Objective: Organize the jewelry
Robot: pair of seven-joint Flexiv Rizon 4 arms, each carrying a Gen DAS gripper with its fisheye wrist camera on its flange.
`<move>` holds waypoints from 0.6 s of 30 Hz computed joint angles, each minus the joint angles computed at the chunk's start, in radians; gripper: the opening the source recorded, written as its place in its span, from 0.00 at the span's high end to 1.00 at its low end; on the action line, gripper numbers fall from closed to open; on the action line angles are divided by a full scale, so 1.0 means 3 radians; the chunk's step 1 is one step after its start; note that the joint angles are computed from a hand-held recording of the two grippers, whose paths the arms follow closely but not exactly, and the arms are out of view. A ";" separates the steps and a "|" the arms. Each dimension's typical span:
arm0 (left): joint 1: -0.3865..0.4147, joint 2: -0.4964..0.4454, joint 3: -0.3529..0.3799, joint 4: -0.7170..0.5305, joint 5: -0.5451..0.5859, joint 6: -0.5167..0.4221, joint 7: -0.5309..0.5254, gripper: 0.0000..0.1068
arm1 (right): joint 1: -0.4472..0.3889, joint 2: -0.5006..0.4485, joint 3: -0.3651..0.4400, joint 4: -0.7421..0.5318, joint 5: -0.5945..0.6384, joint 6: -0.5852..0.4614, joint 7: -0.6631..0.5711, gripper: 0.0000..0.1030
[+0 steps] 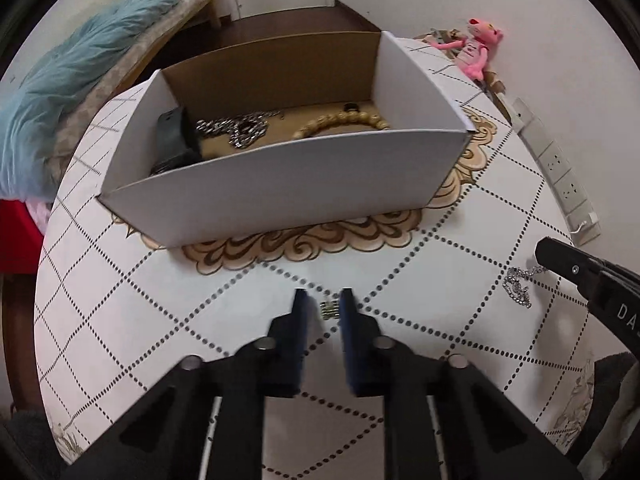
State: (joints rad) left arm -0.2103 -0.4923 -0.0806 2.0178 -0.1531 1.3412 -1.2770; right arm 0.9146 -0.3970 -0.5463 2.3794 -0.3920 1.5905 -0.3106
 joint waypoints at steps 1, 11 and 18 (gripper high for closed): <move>0.0004 0.0000 -0.0008 0.0003 0.0002 0.0007 0.0009 0.92 | 0.0030 0.0014 -0.0033 0.0011 -0.0003 0.0003 0.0007 0.95; 0.0481 0.0299 -0.0555 0.0276 -0.0624 0.0074 0.0504 0.94 | 0.0579 0.0250 -0.0569 0.0087 0.0177 0.0207 -0.0126 0.95; 0.0712 0.0599 -0.0786 0.0265 -0.1409 -0.0150 0.1161 0.94 | 0.1125 0.0555 -0.1154 0.0058 0.0371 0.0309 -0.0405 0.95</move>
